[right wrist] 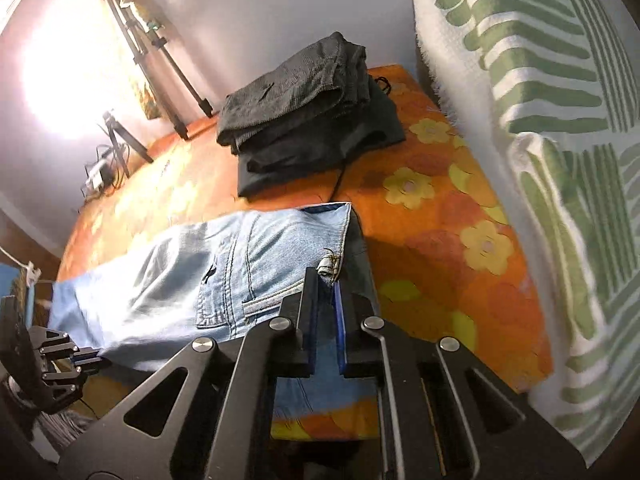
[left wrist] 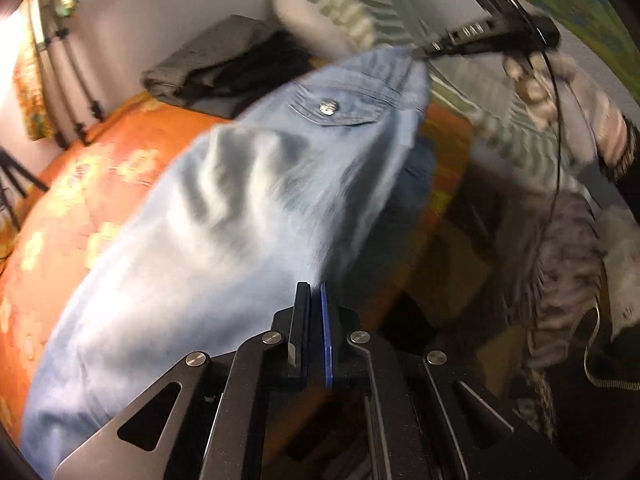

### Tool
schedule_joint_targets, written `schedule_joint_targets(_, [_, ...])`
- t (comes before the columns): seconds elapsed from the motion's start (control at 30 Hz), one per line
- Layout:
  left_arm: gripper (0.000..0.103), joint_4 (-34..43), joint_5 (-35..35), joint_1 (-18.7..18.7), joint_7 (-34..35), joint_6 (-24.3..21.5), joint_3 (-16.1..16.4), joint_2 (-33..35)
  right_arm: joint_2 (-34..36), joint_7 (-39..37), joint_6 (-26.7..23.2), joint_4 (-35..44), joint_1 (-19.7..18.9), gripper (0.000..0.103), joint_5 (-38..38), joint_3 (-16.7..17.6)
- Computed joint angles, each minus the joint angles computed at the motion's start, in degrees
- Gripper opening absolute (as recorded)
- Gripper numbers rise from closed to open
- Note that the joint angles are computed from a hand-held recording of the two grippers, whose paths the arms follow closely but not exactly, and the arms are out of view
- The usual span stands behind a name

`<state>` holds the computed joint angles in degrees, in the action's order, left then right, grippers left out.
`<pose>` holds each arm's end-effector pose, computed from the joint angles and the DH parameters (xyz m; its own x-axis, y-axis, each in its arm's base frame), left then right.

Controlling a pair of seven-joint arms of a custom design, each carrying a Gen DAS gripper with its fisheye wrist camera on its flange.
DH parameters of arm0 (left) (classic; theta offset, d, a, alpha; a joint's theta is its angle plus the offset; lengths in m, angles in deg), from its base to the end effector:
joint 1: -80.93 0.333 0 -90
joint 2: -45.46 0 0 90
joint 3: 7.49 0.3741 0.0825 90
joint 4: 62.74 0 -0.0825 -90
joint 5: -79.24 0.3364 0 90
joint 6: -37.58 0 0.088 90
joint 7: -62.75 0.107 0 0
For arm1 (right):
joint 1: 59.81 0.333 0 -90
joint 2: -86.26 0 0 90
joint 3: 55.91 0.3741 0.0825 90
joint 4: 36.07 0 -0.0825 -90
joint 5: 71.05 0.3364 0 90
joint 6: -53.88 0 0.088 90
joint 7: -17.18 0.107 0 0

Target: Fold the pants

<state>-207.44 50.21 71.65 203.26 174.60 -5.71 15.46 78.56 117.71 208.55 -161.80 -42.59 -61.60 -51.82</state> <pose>0.3438 -0.0472 0.5680 -0.6619 -0.7468 0.0647 -0.6546 0.5337 -0.5354 0.4686 0.1792 0.5956 0.1364 -0.9610 -0.2405 -0.8333 0.0199 -0.5524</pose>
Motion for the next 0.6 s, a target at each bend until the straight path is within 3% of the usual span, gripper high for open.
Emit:
schedule_joint_targets(0.27, [0.003, -2.62, 1.44, -1.08, -0.75, 0.68, -2.19, -0.19, 0.02, 4.05, -3.05, -5.79, -1.19, 0.010, -5.11, 0.63])
schedule_joint_targets(0.37, [0.006, -2.03, 1.26, -1.43, -1.83, 0.79, -2.08, -0.75, -1.44, 4.41, -1.91, -8.13, -1.18, 0.021, -3.05, -0.02])
schedule_joint_targets(0.5, [0.017, -1.58, -0.38, -2.92, -2.39, 2.13, -1.97, -0.21, -3.04, -0.28, 0.90, -10.79, 1.01, 0.039, 6.28, -2.09])
schedule_joint_targets(0.57, [0.018, -1.26, -1.24, -4.01, -2.31, 2.80, -2.53, 0.38, -2.63, -1.51, 0.74, -10.75, 1.58, 0.040, 9.19, -2.31])
schedule_joint_targets(0.6, [0.024, -1.35, -1.03, -4.32, -2.04, 3.52, -3.01, 0.63, -2.34, -2.31, 0.69, -10.78, 1.80, 0.040, 10.54, -2.42])
